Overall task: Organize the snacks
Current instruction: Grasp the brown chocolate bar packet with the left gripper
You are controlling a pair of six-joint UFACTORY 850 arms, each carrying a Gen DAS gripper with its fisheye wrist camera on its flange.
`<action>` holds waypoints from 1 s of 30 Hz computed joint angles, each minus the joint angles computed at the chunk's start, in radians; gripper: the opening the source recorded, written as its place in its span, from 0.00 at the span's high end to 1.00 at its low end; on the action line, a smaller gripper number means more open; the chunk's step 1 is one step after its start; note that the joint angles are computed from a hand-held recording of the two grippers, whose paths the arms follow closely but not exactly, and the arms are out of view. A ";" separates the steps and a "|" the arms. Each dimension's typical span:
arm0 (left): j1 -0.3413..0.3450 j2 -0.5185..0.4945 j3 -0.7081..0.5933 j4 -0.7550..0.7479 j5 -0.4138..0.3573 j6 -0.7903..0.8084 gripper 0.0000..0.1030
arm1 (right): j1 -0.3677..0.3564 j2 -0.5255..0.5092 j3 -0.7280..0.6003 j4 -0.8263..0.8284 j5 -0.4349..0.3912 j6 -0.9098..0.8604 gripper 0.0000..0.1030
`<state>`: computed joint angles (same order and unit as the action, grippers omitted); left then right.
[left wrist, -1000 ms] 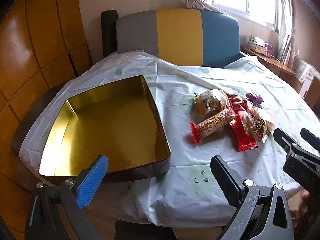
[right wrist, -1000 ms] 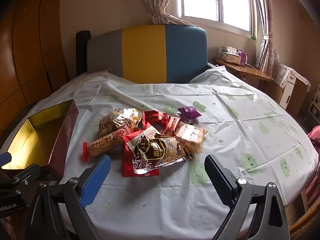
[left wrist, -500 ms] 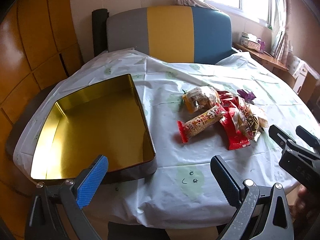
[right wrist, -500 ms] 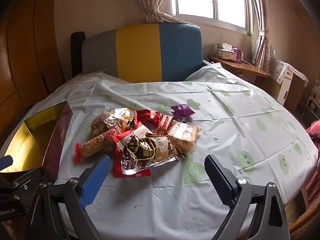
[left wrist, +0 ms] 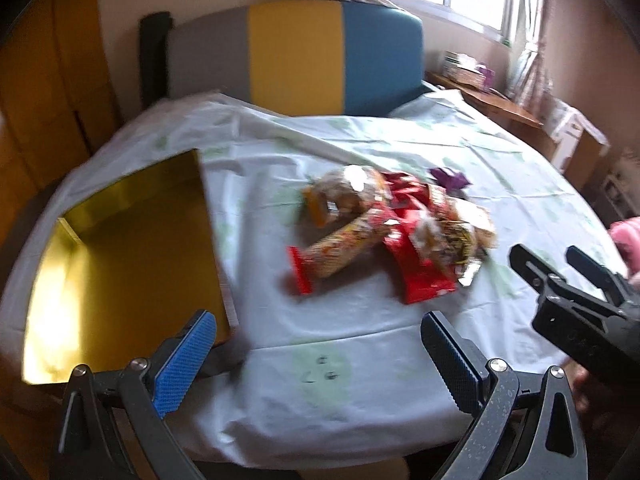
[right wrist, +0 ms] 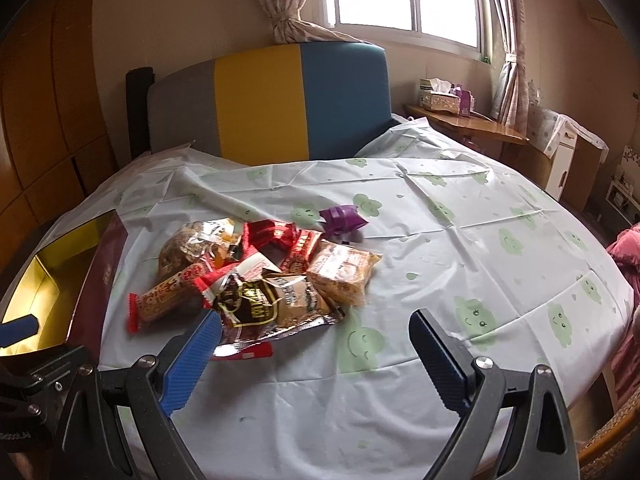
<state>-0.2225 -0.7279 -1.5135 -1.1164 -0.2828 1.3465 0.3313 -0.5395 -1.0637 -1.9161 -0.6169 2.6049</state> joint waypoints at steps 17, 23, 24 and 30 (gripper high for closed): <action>-0.053 -0.261 -0.403 0.318 -0.401 -0.486 0.03 | -0.100 0.033 0.089 -0.080 0.068 0.143 0.08; -0.115 -0.241 -0.399 0.432 -0.301 -0.317 0.18 | -0.132 0.031 0.113 -0.144 0.109 0.225 0.11; -0.127 -0.238 -0.398 0.448 -0.279 -0.284 0.21 | -0.134 0.028 0.115 -0.153 0.112 0.235 0.11; -0.182 -0.282 -0.454 0.647 -0.207 -0.241 0.22 | -0.147 0.024 0.131 -0.254 0.130 0.321 0.11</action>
